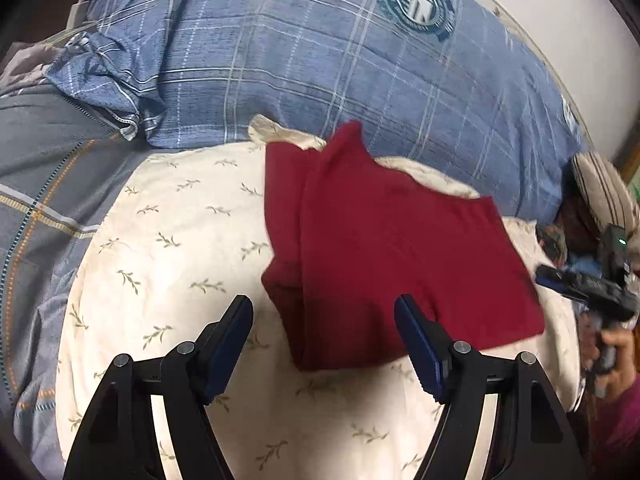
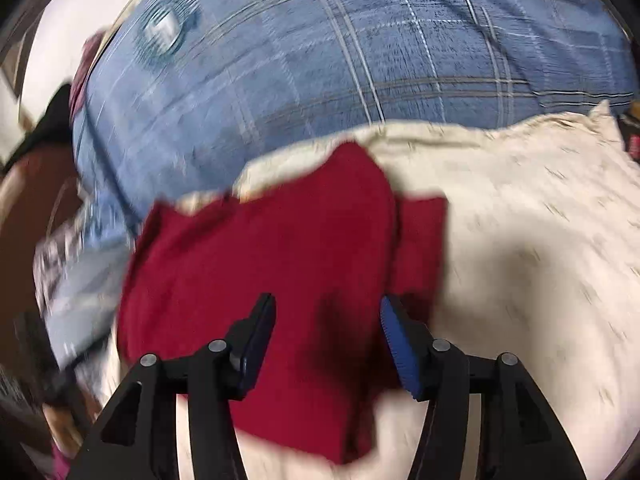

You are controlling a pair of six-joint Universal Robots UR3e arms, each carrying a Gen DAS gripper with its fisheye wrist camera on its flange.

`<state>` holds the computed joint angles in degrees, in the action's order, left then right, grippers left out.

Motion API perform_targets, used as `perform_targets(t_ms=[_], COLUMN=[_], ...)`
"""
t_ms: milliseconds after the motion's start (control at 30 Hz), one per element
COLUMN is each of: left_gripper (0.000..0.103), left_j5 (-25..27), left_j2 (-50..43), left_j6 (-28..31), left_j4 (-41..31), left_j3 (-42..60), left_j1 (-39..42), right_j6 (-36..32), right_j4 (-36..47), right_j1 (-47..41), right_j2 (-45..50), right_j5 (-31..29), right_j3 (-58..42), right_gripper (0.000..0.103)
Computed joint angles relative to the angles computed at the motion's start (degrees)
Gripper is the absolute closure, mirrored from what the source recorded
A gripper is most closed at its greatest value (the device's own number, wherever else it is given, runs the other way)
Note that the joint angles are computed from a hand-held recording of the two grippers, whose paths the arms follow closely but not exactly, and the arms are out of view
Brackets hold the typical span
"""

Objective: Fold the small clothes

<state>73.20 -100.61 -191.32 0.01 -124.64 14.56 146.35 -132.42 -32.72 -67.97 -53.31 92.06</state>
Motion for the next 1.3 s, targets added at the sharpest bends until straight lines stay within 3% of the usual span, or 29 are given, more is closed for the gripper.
perform_targets(t_ms=[167, 200, 233, 267, 433, 533, 633, 767, 867, 967, 1033, 1133, 1300], left_gripper=[0.03, 0.03, 0.03, 0.031, 0.031, 0.032, 0.032, 0.032, 0.032, 0.032, 0.032, 0.032, 0.032], left_j5=[-3.9, -4.0, -3.7, -3.5, -5.4, -5.8, -2.9, -3.4, -3.7, -3.7, -2.6, -0.9, 3.0], left_j2=[1.4, 0.9, 0.3, -0.1, -0.1, -0.6, -1.6, -0.6, 0.1, 0.3, 0.3, 0.4, 0.5], left_j6=[2.5, 3.2, 3.7, 4.0, 5.5, 5.5, 5.4, 3.2, 2.0, 1.6, 1.6, 1.4, 0.3], left_j4=[1.9, 3.0, 3.6, 3.5, 2.8, 1.5, -0.4, 0.2, 2.1, 3.0, 3.0, 2.7, 2.3], left_j3=[-3.1, -3.5, -3.5, -3.4, -4.1, -3.2, -1.4, -2.6, -3.9, -4.4, -4.1, -3.9, -3.2], left_j1=[1.0, 1.1, 1.1, 1.1, 2.7, 3.0, 2.1, 3.4, 4.2, 4.0, 3.1, 2.0, 0.5], right_j6=[-3.8, -3.2, -1.8, -1.1, -5.1, -4.0, -1.1, 0.4, 4.2, 3.4, 1.8, 3.7, 11.7], right_j4=[-0.2, -4.2, -8.2, -11.9, -8.3, -10.4, -13.5, -13.5, -13.0, -7.1, -3.6, -6.1, -10.6], right_j1=[-1.1, -0.4, 0.5, 0.6, -3.7, -4.7, -2.9, -2.6, -3.1, -3.3, 0.9, 9.9, 26.4], right_j2=[-2.7, -2.1, -2.3, -2.9, -9.6, -9.2, -4.5, -6.6, -10.2, -13.4, -12.4, -7.4, 10.0], right_j5=[0.5, -0.6, -1.4, -2.1, 2.0, 0.0, -4.6, -4.6, -3.8, 1.7, 3.1, 0.4, -7.1], right_j3=[7.5, 9.1, 11.0, 12.8, 13.8, 13.3, 12.5, 13.5, 14.0, 13.0, 9.8, 4.8, -13.1], right_gripper=[0.05, 0.06, 0.082, 0.09, 0.098, 0.098, 0.098, 0.097, 0.087, 0.07, 0.067, 0.067, 0.068])
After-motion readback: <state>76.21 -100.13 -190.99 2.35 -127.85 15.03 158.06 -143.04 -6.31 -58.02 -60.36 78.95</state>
